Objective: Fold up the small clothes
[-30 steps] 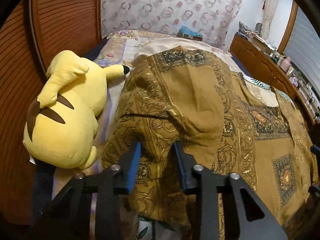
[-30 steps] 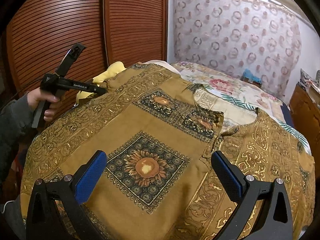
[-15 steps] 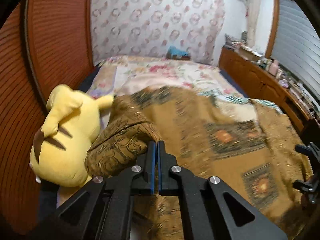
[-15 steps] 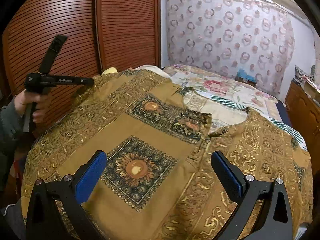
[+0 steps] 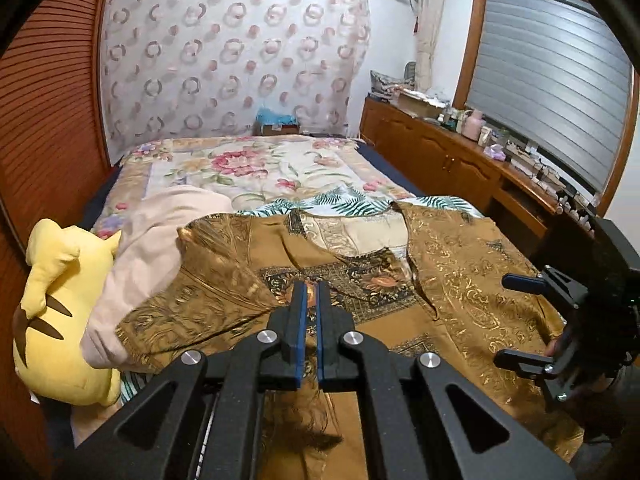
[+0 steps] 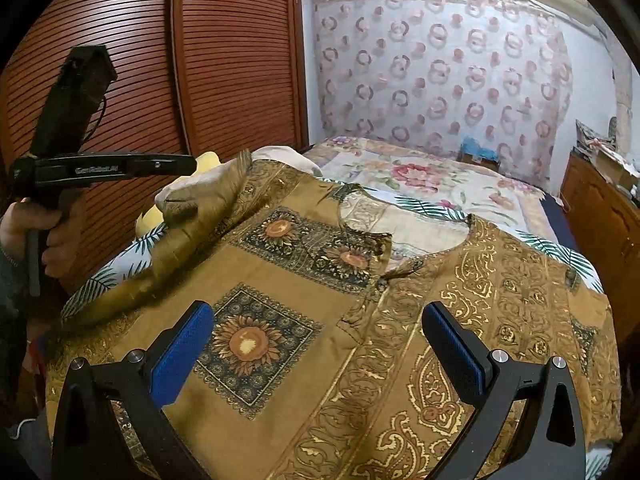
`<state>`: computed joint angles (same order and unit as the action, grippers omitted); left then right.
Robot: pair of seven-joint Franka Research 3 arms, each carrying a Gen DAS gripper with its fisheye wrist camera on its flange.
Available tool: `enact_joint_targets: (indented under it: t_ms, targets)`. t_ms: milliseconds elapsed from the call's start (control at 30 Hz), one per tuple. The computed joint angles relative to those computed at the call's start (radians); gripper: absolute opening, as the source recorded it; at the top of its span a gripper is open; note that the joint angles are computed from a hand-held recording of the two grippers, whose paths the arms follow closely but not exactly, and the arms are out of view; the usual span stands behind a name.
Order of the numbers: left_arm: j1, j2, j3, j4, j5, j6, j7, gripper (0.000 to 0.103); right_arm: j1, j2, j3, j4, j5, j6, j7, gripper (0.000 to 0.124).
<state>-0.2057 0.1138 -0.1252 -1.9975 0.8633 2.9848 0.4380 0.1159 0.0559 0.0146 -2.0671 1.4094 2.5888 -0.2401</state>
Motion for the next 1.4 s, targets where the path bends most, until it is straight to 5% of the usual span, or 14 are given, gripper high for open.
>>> enact_joint_targets:
  t_ms: [133, 267, 333, 367, 800, 1133, 1233, 1300, 1400]
  targets:
    - [-0.012, -0.072, 0.026, -0.039, 0.258, -0.013, -0.274, 0.037, 0.005, -0.002, 0.003, 0.007, -0.006, 0.005, 0.004, 0.103]
    - [0.034, -0.143, -0.016, -0.09, 0.423, -0.057, -0.444, 0.052, 0.007, 0.0, 0.005, 0.027, -0.022, -0.035, 0.007, 0.099]
    - [0.054, -0.177, -0.042, -0.116, 0.463, -0.1, -0.488, 0.076, 0.007, 0.01, 0.006, 0.047, -0.036, -0.058, 0.009, 0.094]
    - [0.066, -0.203, -0.051, -0.139, 0.51, -0.115, -0.541, 0.079, 0.011, 0.015, 0.011, 0.059, -0.047, -0.068, 0.01, 0.09]
    - [0.146, -0.316, -0.092, -0.304, 0.572, -0.156, -0.699, 0.083, 0.046, 0.204, 0.091, 0.281, -0.253, -0.153, 0.115, 0.064]
    - [0.157, -0.318, -0.094, -0.34, 0.583, -0.144, -0.747, 0.083, 0.104, 0.353, 0.156, 0.426, -0.465, -0.048, 0.215, 0.058]
    - [0.158, -0.308, -0.091, -0.334, 0.585, -0.137, -0.747, 0.083, 0.123, 0.397, 0.156, 0.465, -0.566, -0.007, 0.276, 0.043]
    - [0.155, -0.302, -0.093, -0.331, 0.585, -0.139, -0.745, 0.083, 0.118, 0.418, 0.163, 0.486, -0.606, 0.003, 0.307, 0.014]
    - [0.15, -0.296, -0.094, -0.326, 0.588, -0.137, -0.742, 0.083, 0.069, 0.428, 0.208, 0.508, -0.554, -0.01, 0.299, 0.01]
